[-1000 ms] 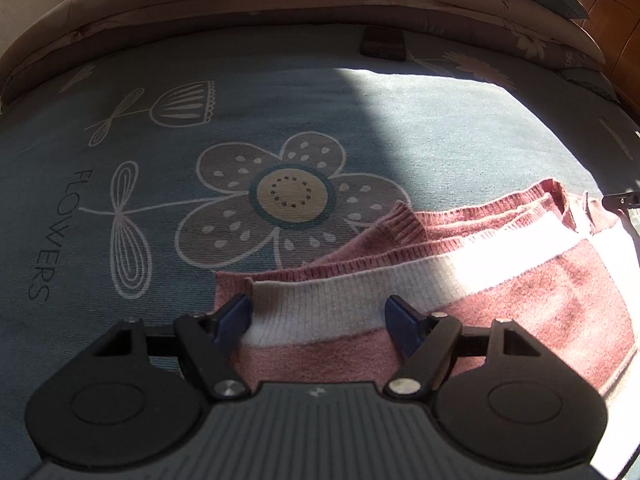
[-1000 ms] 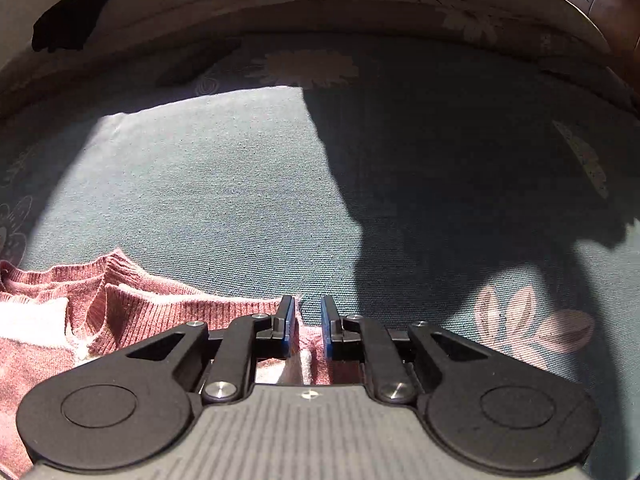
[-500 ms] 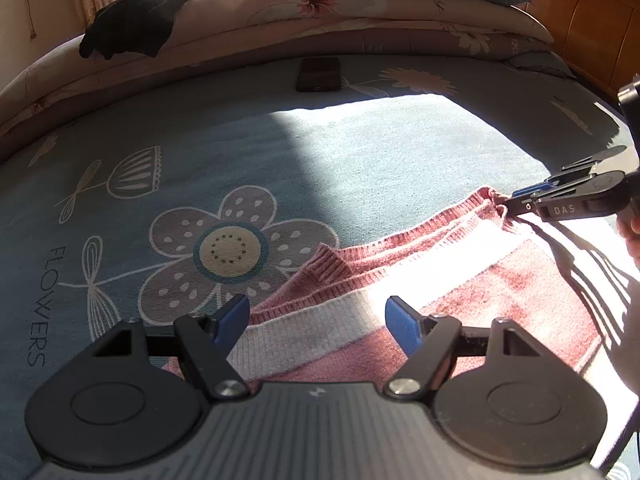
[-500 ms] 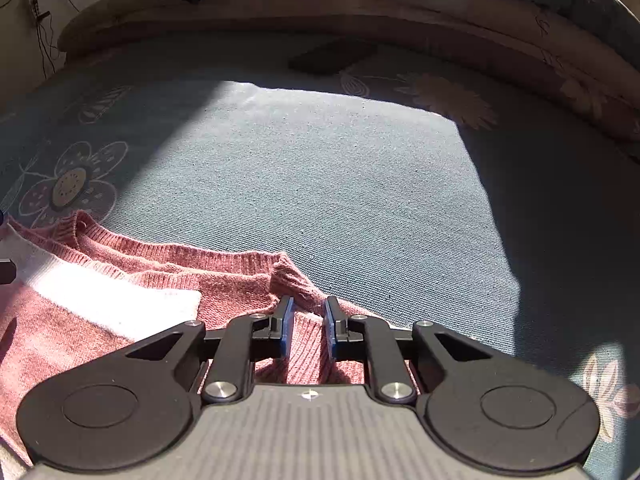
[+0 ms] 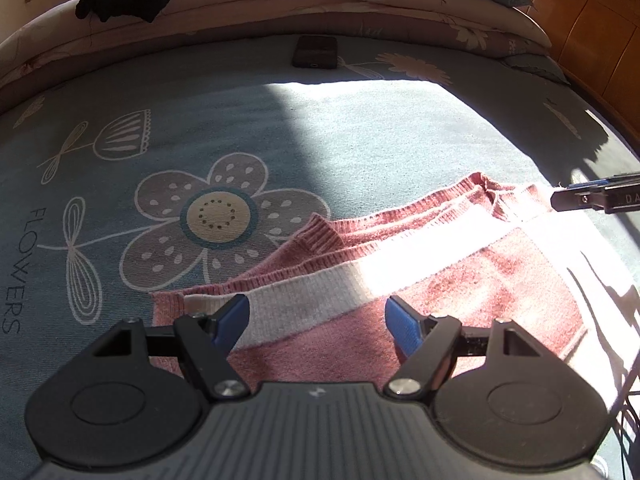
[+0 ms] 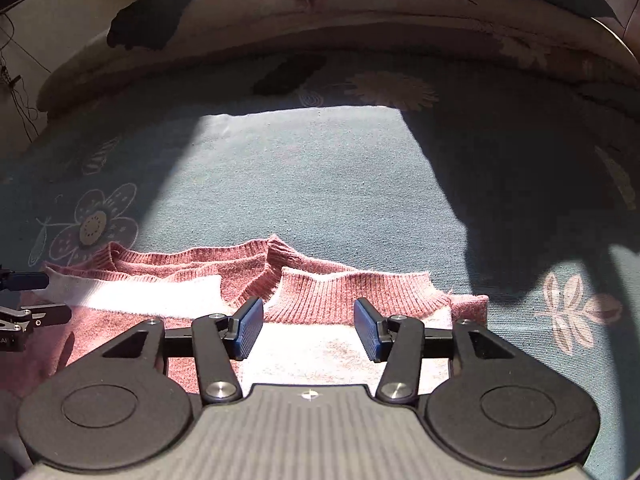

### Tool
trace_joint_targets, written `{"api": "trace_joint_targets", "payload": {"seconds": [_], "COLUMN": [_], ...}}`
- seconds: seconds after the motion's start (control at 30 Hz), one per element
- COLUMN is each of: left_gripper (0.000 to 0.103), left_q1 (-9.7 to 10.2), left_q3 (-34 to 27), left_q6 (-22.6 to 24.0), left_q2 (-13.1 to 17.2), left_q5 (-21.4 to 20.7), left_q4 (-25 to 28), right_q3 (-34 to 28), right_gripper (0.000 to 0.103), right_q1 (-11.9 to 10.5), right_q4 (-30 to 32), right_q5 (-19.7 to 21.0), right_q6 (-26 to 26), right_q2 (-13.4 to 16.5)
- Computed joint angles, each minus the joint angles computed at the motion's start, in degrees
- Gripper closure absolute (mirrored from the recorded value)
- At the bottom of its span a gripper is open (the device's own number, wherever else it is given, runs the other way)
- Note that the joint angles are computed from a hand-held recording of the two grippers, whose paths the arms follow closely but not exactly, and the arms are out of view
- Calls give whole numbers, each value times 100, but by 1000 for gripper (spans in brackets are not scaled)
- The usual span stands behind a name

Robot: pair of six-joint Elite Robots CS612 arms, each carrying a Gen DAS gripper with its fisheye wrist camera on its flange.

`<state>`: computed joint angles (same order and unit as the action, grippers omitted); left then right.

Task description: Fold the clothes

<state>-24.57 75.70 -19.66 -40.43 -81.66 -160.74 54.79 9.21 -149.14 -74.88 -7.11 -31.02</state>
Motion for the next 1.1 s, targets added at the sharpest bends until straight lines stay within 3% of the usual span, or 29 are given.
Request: {"api": "trace_joint_targets", "payload": {"seconds": [0.17,0.27,0.43,0.53,0.67,0.7,0.8,0.93,1.0,1.07,1.1], "left_gripper": [27,27,25,24,27,27,27,26,26,26,26], "left_q1": [60,125,186,207,102,75,70,222,234,227,234], "left_q3": [-27,13,73,8,-138,-126,-142,-686,-931,-1133,-1155], "left_q6": [-425,-790,-1041,-1042,-1160,-1138,-890,-1000,-994,-1045,-1035], "left_q2": [70,40,11,72,98,74,83,437,610,728,765], "left_q5": [377,468,160,-75,648,715,327,-1207,-1410,-1275,-1226], "left_q4": [174,129,-345,-323,343,239,-413,-663,-506,-95,-145], "right_q3": [168,164,270,330,377,404,485,552,587,633,645], "right_gripper": [36,36,34,34,32,32,31,31,31,31,31], "right_q1": [63,64,64,67,79,80,66,70,66,59,51], "right_q4": [-57,110,189,237,286,250,197,228,212,126,106], "right_q5": [163,217,164,165,124,98,141,152,186,199,211], "right_q6": [-135,-85,-79,-50,-76,-66,-71,-72,-33,6,11], "right_q2": [-86,-105,-174,-208,-243,-259,-306,-348,-370,-390,-394]}}
